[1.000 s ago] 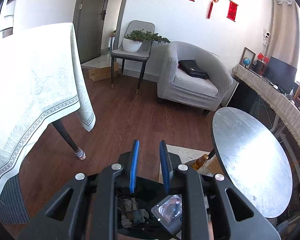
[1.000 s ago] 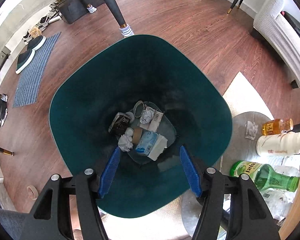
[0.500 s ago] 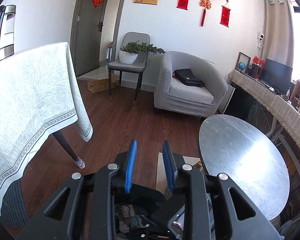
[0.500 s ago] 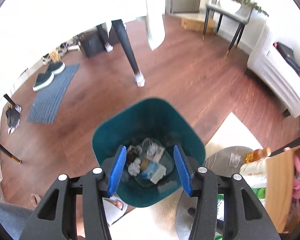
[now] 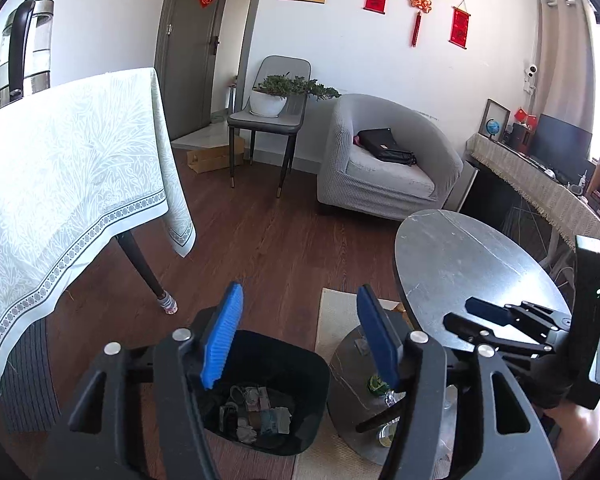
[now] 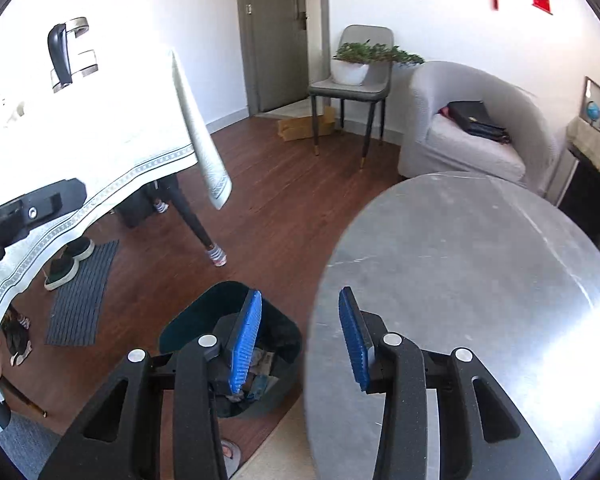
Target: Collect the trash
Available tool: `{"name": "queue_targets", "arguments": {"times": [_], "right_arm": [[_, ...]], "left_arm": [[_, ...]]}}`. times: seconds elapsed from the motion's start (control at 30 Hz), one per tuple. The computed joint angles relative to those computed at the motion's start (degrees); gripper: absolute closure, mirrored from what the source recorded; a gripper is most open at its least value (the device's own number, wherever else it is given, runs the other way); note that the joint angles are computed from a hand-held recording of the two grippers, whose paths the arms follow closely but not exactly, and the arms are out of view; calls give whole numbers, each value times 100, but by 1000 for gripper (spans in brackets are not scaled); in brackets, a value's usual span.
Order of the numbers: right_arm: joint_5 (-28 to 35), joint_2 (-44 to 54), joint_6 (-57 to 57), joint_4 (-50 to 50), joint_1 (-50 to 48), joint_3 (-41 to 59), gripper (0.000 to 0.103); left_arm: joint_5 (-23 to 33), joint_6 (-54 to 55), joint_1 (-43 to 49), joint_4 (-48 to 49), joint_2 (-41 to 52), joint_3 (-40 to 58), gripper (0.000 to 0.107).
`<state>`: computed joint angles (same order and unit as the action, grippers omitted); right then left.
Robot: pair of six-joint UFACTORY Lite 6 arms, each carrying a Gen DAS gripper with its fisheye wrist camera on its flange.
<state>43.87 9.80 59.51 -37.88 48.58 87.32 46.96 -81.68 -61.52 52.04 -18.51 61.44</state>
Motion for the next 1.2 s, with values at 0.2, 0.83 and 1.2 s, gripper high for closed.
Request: {"name": "queue_targets", "arguments": {"times": [0.2,0.83,1.2], "right_arm": [[544,-2368,780,-502,-245,-2007,62],[6207,-5640,4134,-1476,4831,-4163,10],[6020,-5589,4463,-1426,5169,-4177,5]], "left_arm": [[908,-733,-1109,420,-108,-286,24],[2173,-1083,-2522,506,-37,-730,12],[2248,-1421,-2621,341,-156,-872,10]]}}
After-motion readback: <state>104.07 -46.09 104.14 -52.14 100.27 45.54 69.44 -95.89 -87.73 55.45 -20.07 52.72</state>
